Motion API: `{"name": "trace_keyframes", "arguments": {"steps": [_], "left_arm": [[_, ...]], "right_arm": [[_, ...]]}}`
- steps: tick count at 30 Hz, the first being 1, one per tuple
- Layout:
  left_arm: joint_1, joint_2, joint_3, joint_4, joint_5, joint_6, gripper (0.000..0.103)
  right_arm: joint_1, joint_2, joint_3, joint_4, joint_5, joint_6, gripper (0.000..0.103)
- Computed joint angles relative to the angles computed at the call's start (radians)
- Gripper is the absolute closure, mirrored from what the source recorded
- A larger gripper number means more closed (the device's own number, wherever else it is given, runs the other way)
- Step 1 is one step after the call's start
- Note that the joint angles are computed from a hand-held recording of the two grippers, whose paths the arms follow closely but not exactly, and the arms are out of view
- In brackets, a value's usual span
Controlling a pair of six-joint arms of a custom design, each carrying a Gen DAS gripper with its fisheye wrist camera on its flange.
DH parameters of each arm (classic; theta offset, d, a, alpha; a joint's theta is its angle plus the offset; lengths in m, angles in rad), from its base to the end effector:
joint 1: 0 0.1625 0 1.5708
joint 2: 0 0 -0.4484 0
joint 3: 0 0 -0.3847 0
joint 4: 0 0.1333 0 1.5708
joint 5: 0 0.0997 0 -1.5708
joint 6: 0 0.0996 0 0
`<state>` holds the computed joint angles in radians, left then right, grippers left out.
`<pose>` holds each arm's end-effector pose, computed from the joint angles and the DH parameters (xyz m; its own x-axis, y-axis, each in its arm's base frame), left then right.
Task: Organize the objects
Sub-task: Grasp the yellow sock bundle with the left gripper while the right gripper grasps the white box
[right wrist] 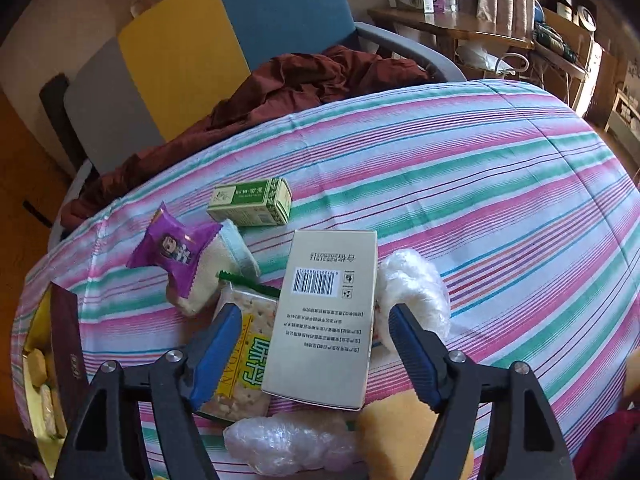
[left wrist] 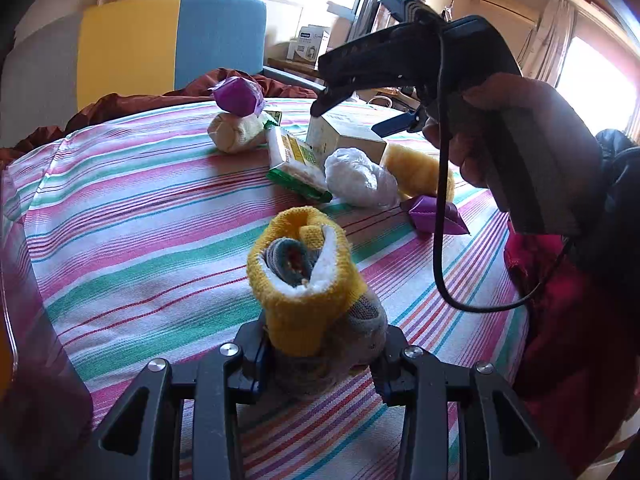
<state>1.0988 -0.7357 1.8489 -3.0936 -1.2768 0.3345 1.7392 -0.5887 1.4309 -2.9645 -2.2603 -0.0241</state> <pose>-0.1428 -0.6364 0.0706 -0.7178 0.5822 -0.3818 0.6910 0.6626 -0.2889 0.1954 -0.7319 0.1112 -0.8128 0.1790 0.5543 -0.1624 0.8442 -0.5108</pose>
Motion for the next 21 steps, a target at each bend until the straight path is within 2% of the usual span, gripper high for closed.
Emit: {"name": "trace_keyframes", "arguments": {"steps": [5, 9, 10, 14, 21], "left_arm": [[0.0, 0.001, 0.001, -0.003, 0.001, 0.002, 0.062], [-0.001, 0.001, 0.004, -0.006, 0.004, 0.005, 0.062], [-0.002, 0.0, 0.006, -0.007, 0.006, 0.007, 0.062], [-0.006, 0.007, 0.002, -0.011, 0.019, 0.019, 0.062], [-0.022, -0.022, 0.004, 0.045, 0.033, -0.016, 0.068]], "right_arm": [[0.002, 0.012, -0.014, 0.033, -0.063, -0.014, 0.027], [-0.002, 0.017, -0.02, 0.061, -0.082, -0.015, 0.051], [0.0, 0.023, -0.024, 0.06, -0.103, -0.023, 0.053], [0.001, 0.025, -0.024, 0.049, -0.109, -0.043, 0.053], [0.004, 0.039, -0.033, 0.031, -0.132, -0.095, 0.053]]}}
